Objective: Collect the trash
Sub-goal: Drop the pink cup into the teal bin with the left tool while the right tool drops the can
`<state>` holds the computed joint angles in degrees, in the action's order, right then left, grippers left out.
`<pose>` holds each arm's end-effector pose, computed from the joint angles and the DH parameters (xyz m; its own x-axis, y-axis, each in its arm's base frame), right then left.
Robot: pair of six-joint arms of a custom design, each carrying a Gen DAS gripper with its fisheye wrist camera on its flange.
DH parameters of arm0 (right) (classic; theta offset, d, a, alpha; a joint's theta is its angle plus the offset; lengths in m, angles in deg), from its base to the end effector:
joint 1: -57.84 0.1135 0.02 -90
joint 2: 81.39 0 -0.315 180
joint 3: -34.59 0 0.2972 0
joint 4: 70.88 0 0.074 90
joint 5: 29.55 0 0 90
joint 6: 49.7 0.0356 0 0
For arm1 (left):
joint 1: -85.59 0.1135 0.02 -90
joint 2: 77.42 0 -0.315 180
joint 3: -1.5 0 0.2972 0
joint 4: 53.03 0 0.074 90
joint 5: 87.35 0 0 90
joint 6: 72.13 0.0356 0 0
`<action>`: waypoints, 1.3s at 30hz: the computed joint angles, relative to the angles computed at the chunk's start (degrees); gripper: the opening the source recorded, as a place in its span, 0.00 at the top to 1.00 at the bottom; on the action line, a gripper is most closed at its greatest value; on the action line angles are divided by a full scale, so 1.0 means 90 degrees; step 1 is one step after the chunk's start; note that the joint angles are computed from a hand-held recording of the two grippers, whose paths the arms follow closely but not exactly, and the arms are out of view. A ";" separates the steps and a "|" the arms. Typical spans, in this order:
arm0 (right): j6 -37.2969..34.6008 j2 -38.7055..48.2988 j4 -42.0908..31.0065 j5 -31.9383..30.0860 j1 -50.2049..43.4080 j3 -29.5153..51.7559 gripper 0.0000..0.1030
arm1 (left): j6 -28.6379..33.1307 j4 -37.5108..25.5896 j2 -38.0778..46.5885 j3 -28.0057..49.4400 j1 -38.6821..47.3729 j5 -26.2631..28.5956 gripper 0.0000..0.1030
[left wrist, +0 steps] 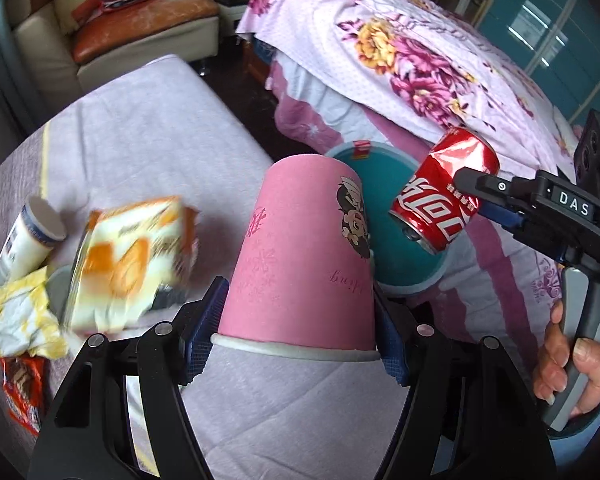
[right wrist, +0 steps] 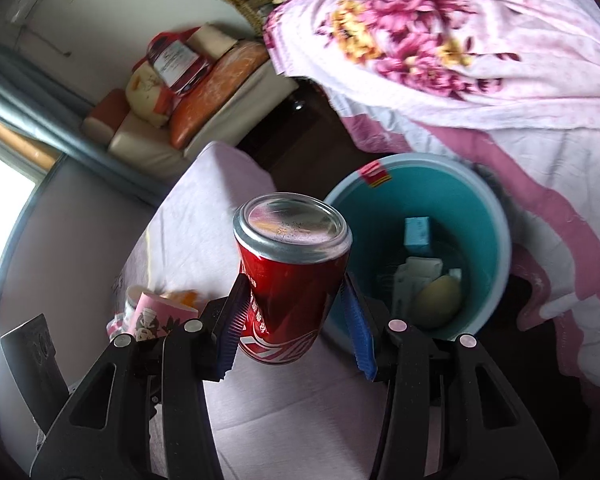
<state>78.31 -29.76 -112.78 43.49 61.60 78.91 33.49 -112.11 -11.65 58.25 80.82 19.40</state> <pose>0.1888 0.0228 0.2408 -0.7510 0.5409 -0.3787 0.2660 0.7727 0.5763 0.2229 -0.0289 0.2539 -0.8402 0.3288 -0.4312 0.4288 0.8896 -0.1571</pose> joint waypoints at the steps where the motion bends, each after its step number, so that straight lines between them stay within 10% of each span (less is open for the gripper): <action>1: -0.0111 0.0008 0.0001 -0.0140 -0.0276 -0.0041 0.57 | -0.0117 0.0081 0.0073 0.0015 -0.0203 -0.0080 0.33; 16: -0.1579 0.0360 -0.0368 -0.0876 -0.2690 -0.0113 0.57 | -0.1153 0.1149 0.1790 0.0495 -0.2155 -0.0933 0.31; 39: -0.1451 0.0784 -0.0222 -0.0452 -0.2224 -0.0091 0.57 | -0.1201 0.1080 0.1454 0.0192 -0.1789 -0.0598 0.14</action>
